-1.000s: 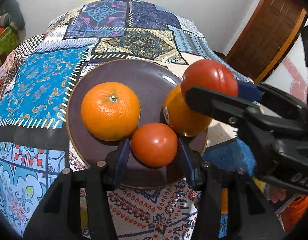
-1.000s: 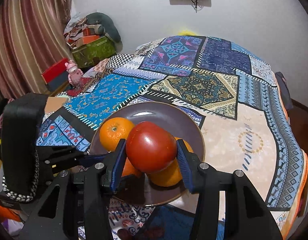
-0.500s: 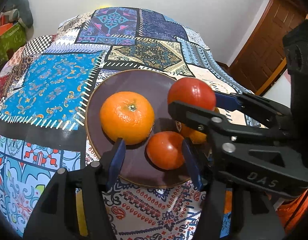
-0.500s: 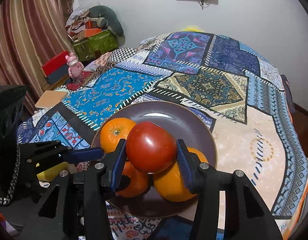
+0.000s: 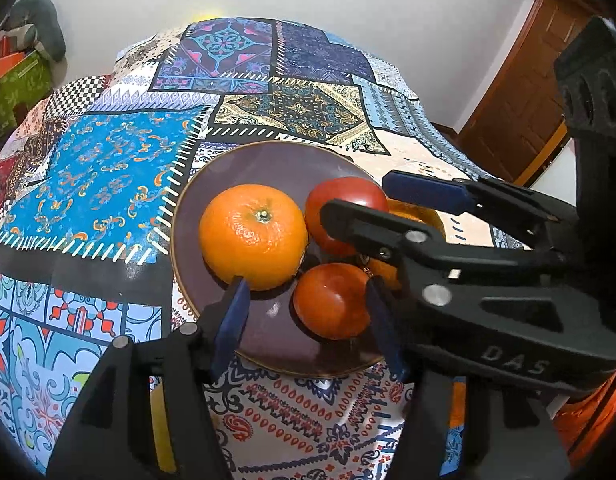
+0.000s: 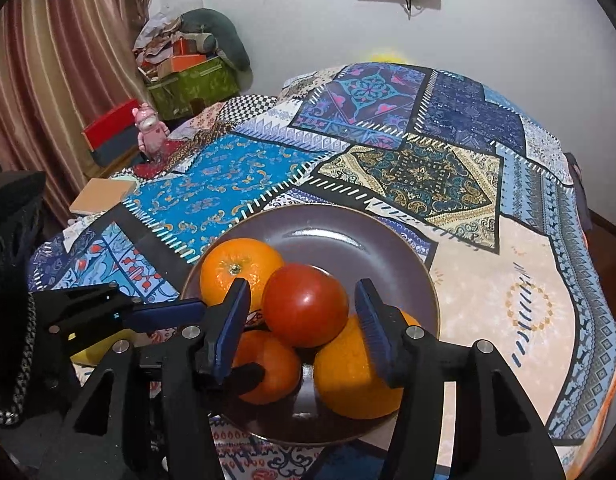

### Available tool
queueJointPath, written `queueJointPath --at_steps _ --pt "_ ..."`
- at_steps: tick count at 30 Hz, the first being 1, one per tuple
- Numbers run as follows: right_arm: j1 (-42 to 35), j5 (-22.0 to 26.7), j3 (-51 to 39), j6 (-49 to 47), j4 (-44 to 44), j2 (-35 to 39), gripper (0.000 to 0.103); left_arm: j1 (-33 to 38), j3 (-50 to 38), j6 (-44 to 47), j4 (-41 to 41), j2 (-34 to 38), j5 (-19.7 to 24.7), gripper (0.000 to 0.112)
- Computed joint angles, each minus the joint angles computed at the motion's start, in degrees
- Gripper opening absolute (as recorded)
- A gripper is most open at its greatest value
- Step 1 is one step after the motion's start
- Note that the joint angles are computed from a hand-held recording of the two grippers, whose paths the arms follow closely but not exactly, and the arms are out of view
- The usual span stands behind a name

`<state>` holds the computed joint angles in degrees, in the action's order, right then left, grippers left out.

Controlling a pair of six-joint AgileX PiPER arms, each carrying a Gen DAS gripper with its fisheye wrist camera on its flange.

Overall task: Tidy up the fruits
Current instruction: 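Carry both tomatoes onto the purple plate beside the oranges and open both tools, then grasp the yellow cylinder with the left tool and lift it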

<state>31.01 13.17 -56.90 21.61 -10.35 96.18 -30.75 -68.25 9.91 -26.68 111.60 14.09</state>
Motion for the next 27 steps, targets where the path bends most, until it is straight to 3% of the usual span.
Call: queueJointPath --at_steps 7,13,17,24,27 --pt "0.38 -0.52 2.05 4.48 -3.76 -2.98 0.051 -0.38 0.91 -2.59 2.42 -1.48 -0.65 0.06" --pt "1.74 0.76 3.83 14.77 -14.01 -5.78 0.051 -1.74 3.26 -10.2 10.68 -4.63 -1.9 0.06" --pt "1.69 1.09 5.94 17.04 -15.36 -8.93 0.051 -2.16 5.26 -15.06 15.62 -7.21 -2.44 0.06" --pt "4.63 5.41 10.56 34.25 -29.9 -16.11 0.051 -3.04 10.68 -31.07 32.61 -14.88 -2.86 0.06" --pt "5.48 6.76 13.0 36.46 -30.48 -19.7 0.051 -3.49 13.4 -35.78 38.07 -18.81 -2.28 0.061"
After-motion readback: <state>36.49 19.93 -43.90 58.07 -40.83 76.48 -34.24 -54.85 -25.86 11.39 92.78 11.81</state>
